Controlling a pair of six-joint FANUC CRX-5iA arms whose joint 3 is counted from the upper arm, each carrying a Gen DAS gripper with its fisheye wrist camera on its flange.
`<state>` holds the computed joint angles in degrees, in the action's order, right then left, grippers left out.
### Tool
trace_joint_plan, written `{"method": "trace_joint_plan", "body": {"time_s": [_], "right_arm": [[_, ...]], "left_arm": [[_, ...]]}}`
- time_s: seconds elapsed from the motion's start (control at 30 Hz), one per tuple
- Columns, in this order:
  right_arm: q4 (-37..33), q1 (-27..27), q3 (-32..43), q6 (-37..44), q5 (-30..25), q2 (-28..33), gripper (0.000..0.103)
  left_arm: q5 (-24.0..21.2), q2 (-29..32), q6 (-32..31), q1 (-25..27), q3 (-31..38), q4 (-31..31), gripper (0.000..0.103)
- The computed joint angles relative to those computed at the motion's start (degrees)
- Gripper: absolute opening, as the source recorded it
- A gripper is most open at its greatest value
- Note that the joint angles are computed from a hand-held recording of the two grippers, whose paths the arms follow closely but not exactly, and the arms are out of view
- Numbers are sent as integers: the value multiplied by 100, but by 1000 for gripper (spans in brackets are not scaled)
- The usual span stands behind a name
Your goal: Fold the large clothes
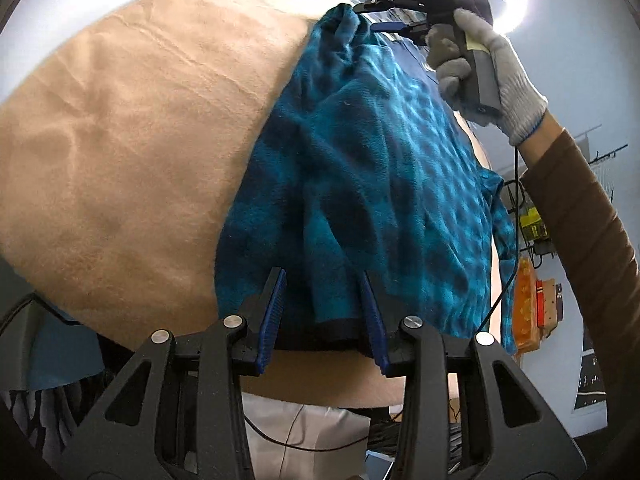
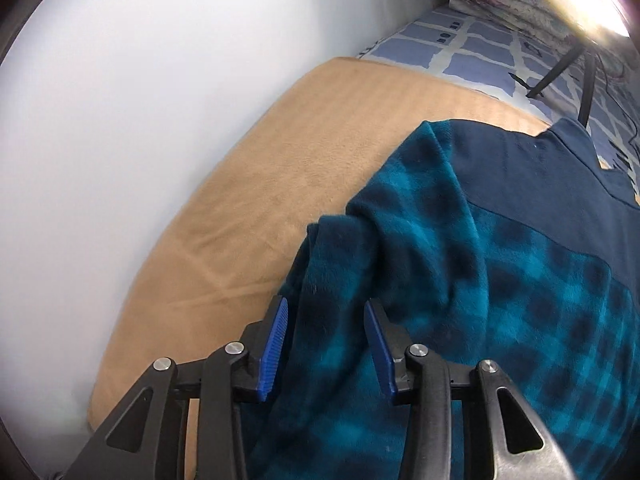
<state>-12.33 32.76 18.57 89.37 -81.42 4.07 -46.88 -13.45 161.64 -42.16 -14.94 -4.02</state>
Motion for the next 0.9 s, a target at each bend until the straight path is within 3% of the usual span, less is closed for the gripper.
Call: {"method": "trace_joint_plan", "body": {"time_s": [0.17,0.3,0.4,0.43,0.57,0.77,0.9], "right_arm": [[395,272,-34,-188,116,269,41],[858,507,-236,-363,212,269,29],[743,458,-185,-326,159,282,14],[722,440,-152,-315,121,297,8],[697,367,3,-218,24,314,6],[405,123,547,-318,-45,493,5],[296,144,756,-395,-4,740,5]], "left_arm": [[86,-58,-3,53,-90,17,38],[304,-66,-269,86,-196,215,37],[344,-90,-322,101,-233,276,5],[341,-96,-236,77,-220,199,5],[455,-257,-62,3,-249,23,3],[55,-482,565,-122,-222,-470,2],[-314,-309,716,-144,-106,-577,2]]}}
